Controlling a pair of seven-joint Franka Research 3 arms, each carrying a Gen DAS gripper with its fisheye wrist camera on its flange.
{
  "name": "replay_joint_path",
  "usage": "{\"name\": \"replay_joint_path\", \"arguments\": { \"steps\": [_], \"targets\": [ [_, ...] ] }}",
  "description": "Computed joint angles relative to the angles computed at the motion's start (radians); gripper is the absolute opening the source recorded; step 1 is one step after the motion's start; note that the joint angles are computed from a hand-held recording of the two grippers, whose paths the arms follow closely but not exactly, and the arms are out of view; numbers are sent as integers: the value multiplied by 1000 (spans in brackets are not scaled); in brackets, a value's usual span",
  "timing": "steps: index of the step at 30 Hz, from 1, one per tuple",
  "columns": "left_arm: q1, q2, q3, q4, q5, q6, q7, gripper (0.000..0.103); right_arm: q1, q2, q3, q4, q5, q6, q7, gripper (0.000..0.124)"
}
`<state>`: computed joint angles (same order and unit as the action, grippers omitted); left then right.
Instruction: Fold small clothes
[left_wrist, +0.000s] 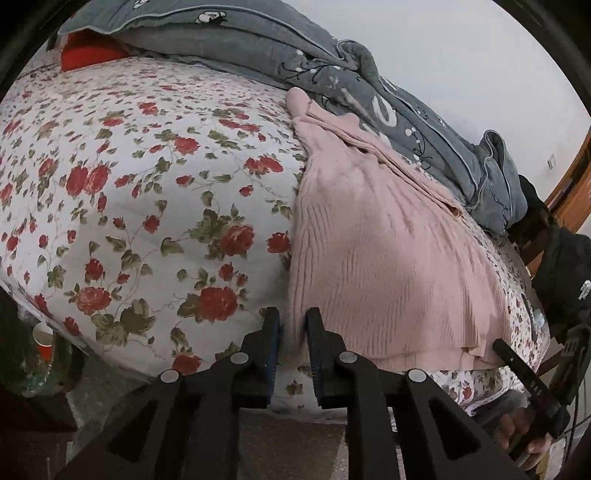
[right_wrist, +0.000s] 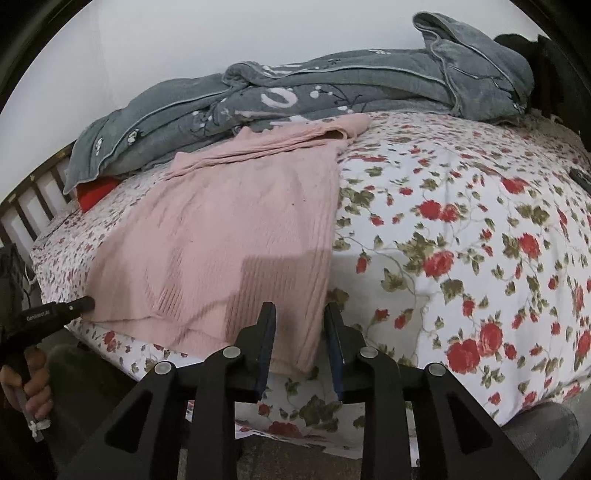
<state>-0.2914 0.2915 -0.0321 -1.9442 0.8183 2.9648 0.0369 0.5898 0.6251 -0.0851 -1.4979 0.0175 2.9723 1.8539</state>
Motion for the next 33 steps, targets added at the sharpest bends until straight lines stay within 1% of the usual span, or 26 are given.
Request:
{"name": "replay_joint_path", "arguments": {
  "steps": [1,2,3,4,5,7,8,9,10,12,14,17,18,20,21,23,24,25,26,27,29,30,31,33],
  "targets": [
    [-10,3,7,9,12,-15,-12,21,43,4,-58,0,-50,5,57,27],
    [-18,5,11,17,23,-31,-23,23,92,9,-122,-3,-62,16,83,27],
    [-19,8,8,26,26,-40,-24,25,120,12,-160,-8,-86,29,112,27],
    [-14,9,-1,30,25,-47,-5,25,121,14,-163,-12,-92,44,123,27],
    [-10,12,-9,37,18,-61,13,25,112,14,-153,-16,-90,55,125,27],
    [-11,18,-17,50,13,-86,28,25,82,13,-114,-21,-74,70,106,22],
    [-9,21,-21,54,11,-91,40,25,70,13,-98,-18,-68,62,92,14],
    [-12,21,-20,57,16,-101,44,25,50,14,-70,-12,-58,50,70,10],
    [-17,23,-22,68,20,-127,54,25,40,15,-57,-12,-52,47,58,9],
    [-19,31,-30,83,15,-150,69,25,44,18,-59,-13,-46,50,52,9],
    [-18,32,-27,81,25,-136,60,25,25,19,-31,-6,-34,34,24,10],
    [-1,34,-42,82,-17,-128,92,25,-18,20,26,-1,-3,22,-27,11],
    [-3,33,-40,78,-19,-125,92,25,-44,22,59,2,18,15,-52,14],
    [-7,36,-35,80,-19,-120,91,25,-65,25,88,13,50,-12,-76,16],
    [-10,38,-32,83,-18,-119,86,25,-68,28,93,18,59,-16,-87,16],
    [-5,36,-36,82,-43,-125,90,19,-64,29,89,17,69,-8,-94,16],
    [6,33,-41,70,-58,-104,99,9,-64,30,91,18,77,-9,-98,15],
    [29,35,-59,60,-101,-75,130,8,-61,29,88,19,82,-12,-97,12],
    [29,32,-54,52,-113,-60,129,8,-52,27,79,18,81,-14,-93,7],
    [26,26,-46,43,-118,-46,119,7,-46,22,72,12,80,-10,-91,6],
    [14,11,-25,21,-107,-7,94,7,-25,6,47,-7,70,11,-76,6],
    [3,3,-13,16,-95,-6,76,7,-21,-4,43,-20,68,25,-74,5],
    [-7,-7,-4,10,-81,-11,57,7,-20,-15,43,-30,69,30,-75,5],
    [-15,-24,9,-9,-51,15,10,7,-26,-40,53,-55,78,54,-77,5]
  ]
}}
